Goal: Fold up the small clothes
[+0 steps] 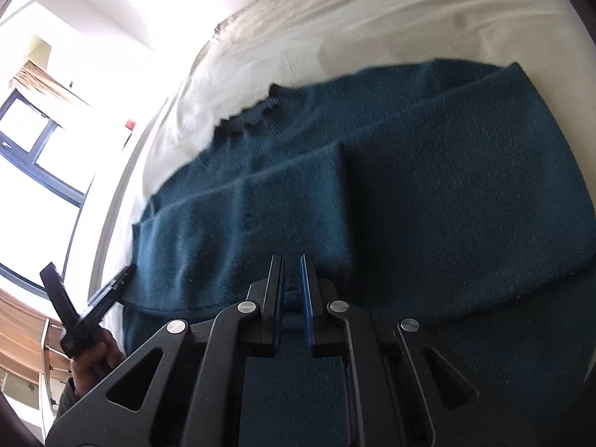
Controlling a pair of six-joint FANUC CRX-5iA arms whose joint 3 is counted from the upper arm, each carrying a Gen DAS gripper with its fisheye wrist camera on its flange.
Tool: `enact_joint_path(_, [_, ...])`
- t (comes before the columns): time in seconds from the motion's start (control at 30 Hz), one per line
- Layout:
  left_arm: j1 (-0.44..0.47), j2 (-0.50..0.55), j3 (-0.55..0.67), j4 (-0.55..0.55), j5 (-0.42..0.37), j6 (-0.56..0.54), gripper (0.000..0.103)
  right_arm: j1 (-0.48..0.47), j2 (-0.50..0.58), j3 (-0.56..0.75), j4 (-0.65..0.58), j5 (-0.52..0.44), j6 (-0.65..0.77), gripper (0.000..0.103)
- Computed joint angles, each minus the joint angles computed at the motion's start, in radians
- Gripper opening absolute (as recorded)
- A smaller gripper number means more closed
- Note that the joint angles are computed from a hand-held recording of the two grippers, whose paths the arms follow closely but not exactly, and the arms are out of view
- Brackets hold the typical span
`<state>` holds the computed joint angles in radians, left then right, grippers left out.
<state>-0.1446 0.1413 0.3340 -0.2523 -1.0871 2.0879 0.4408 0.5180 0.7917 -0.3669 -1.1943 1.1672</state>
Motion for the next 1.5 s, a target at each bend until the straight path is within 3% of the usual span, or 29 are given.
enact_joint_path(0.1, [-0.010,-0.021,-0.005,-0.020,-0.009,0.017,0.035,-0.011,-0.046,-0.056,-0.010,0.033,-0.022,0.008])
enact_joint_path(0.2, [-0.013,-0.058,-0.030,-0.020,-0.009,0.040,0.035,0.011,-0.101,-0.124,0.080,0.059,-0.042,0.008])
enact_joint_path(0.4, [-0.030,-0.130,-0.077,-0.029,-0.009,0.069,0.036,-0.003,-0.249,-0.289,0.063,0.128,-0.056,0.008])
enact_joint_path(0.73, [-0.047,-0.200,-0.125,0.013,0.009,0.061,0.058,-0.001,-0.478,-0.539,0.032,0.167,-0.067,0.009])
enact_joint_path(0.8, [-0.057,-0.223,-0.146,0.027,-0.001,0.057,0.062,0.008,-0.514,-0.573,0.057,0.154,-0.073,0.013])
enact_joint_path(0.9, [-0.087,-0.274,-0.201,0.049,-0.032,0.048,0.067,0.017,-0.594,-0.647,0.098,0.156,-0.078,0.030])
enact_joint_path(0.97, [-0.108,-0.316,-0.249,0.068,-0.056,0.049,0.069,0.010,-0.648,-0.690,0.121,0.151,-0.089,0.053])
enact_joint_path(1.3, [-0.148,-0.550,-0.478,0.215,-0.127,0.201,0.069,-0.101,-0.781,-0.785,0.082,0.057,-0.075,0.054])
enact_joint_path(1.5, [-0.143,-0.570,-0.518,0.340,-0.140,0.123,0.067,-0.154,-0.820,-0.817,0.049,-0.008,-0.074,0.053])
